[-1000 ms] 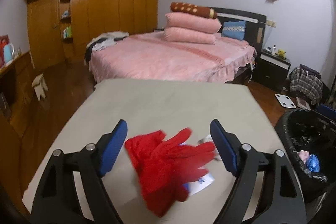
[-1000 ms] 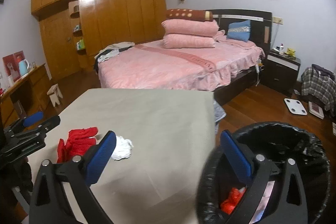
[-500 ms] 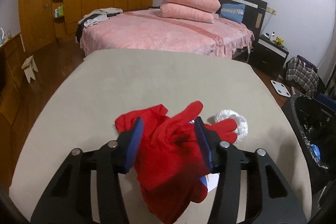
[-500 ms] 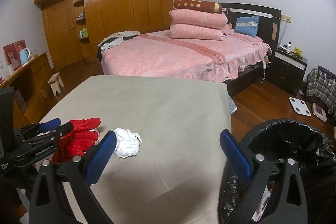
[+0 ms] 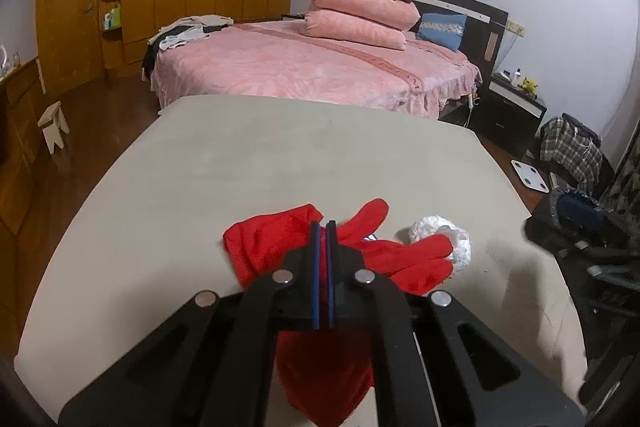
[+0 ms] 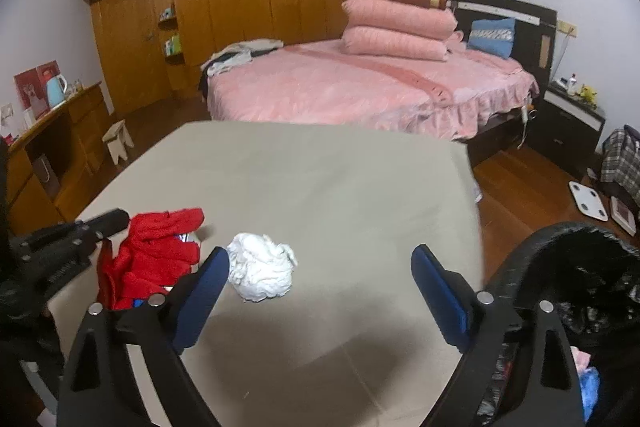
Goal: Collect trash
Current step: 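Grasp the red glove with the left tool while the right tool grasps white tissue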
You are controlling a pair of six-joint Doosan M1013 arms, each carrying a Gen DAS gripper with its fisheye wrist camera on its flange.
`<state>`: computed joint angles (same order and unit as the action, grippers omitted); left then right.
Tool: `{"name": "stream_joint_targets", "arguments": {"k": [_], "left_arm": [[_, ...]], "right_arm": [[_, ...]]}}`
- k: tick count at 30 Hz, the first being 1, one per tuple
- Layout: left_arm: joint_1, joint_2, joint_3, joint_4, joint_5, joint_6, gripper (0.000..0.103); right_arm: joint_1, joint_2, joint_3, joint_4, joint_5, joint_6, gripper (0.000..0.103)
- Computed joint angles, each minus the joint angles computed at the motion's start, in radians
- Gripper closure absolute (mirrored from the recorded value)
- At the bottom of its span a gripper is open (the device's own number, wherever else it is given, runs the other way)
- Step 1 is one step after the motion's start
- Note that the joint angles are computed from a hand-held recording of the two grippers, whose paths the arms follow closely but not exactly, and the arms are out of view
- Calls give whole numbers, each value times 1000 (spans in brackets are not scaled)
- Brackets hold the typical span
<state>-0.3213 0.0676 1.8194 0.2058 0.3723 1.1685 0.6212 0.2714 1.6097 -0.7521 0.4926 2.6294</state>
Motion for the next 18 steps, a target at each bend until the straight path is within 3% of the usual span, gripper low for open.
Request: {"name": "stream_joint_targets", "arguments": {"k": [8, 12, 15, 17, 18], "left_arm": [[16, -5, 6, 0, 14, -7, 99], [23, -8, 9, 5, 21, -21, 80], [24, -14, 17, 10, 17, -35, 63], [25, -17, 21, -12, 15, -15, 59], [25, -17, 23, -21, 13, -7, 54]], "right_arm": [[-7, 65, -54, 181, 8, -176, 16], [-7, 91, -82, 265, 15, -266, 18], [-12, 108, -102, 380, 25, -387, 35], [-19, 112, -106, 465, 20, -471, 55], [-23, 110, -104, 512, 9, -519, 57]]}}
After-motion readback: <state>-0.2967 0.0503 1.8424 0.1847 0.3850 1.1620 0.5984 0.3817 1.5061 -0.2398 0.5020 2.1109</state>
